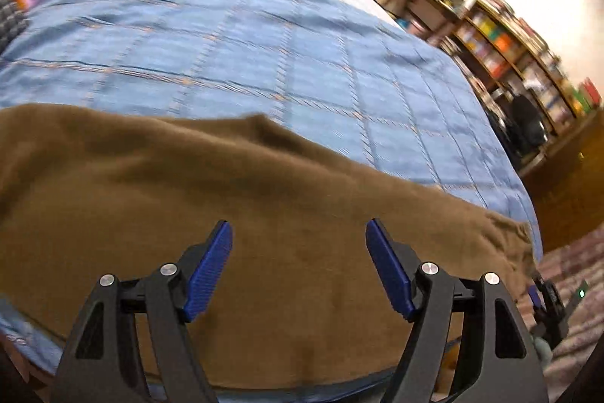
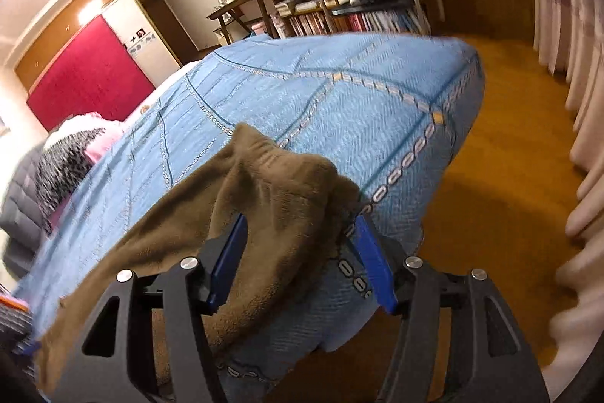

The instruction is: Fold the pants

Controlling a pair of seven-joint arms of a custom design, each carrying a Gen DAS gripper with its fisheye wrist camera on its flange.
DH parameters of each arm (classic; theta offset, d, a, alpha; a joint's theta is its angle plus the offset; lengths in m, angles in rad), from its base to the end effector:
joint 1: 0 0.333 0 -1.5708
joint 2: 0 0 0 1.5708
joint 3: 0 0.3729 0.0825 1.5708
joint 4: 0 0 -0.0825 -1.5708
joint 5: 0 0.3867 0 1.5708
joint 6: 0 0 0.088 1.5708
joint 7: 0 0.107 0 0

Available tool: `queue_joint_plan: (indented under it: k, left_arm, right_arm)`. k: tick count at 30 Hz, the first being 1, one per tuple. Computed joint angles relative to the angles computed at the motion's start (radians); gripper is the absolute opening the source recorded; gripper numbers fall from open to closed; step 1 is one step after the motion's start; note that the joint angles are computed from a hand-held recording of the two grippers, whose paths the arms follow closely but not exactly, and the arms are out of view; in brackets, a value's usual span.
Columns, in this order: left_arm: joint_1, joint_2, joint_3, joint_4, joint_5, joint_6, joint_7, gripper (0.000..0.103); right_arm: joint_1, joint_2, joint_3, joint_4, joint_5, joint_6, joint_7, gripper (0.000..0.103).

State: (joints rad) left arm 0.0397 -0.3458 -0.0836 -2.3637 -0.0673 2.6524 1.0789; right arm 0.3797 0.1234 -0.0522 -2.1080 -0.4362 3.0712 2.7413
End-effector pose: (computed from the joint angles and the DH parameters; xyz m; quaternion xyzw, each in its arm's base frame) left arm 0.4696 -0.0236 0.5843 -0.8154 0.4877 -0.2758 0.1454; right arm 0.5733 0.2320 0.5088 -0.4969 0.7643 -0.1191 0.3934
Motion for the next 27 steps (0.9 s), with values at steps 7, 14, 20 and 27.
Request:
queue_joint_plan:
  k: [7, 14, 20, 27]
  left_arm:
    - [-0.050, 0.074, -0.012, 0.039, -0.028, -0.018, 0.053, 0.073]
    - [-0.068, 0.115, -0.026, 0.043, -0.027, -0.041, 0.067, 0.073]
    - [-0.068, 0.132, -0.041, 0.037, 0.020, -0.048, 0.066, 0.076]
    - [-0.077, 0.123, -0.022, 0.039, -0.035, -0.043, 0.093, 0.076]
  right_arm:
    - [-0.048, 0.050, 0.067, -0.013, 0.259, 0.091, -0.172, 0.061]
    - [0.027, 0.071, -0.001, 0.005, 0.316, 0.118, -0.222, 0.059]
    - [-0.038, 0.063, 0.082, 0.014, 0.406, 0.096, -0.343, 0.021]
    - [0.150, 0.035, -0.094, 0.075, 0.188, 0.095, -0.264, 0.018]
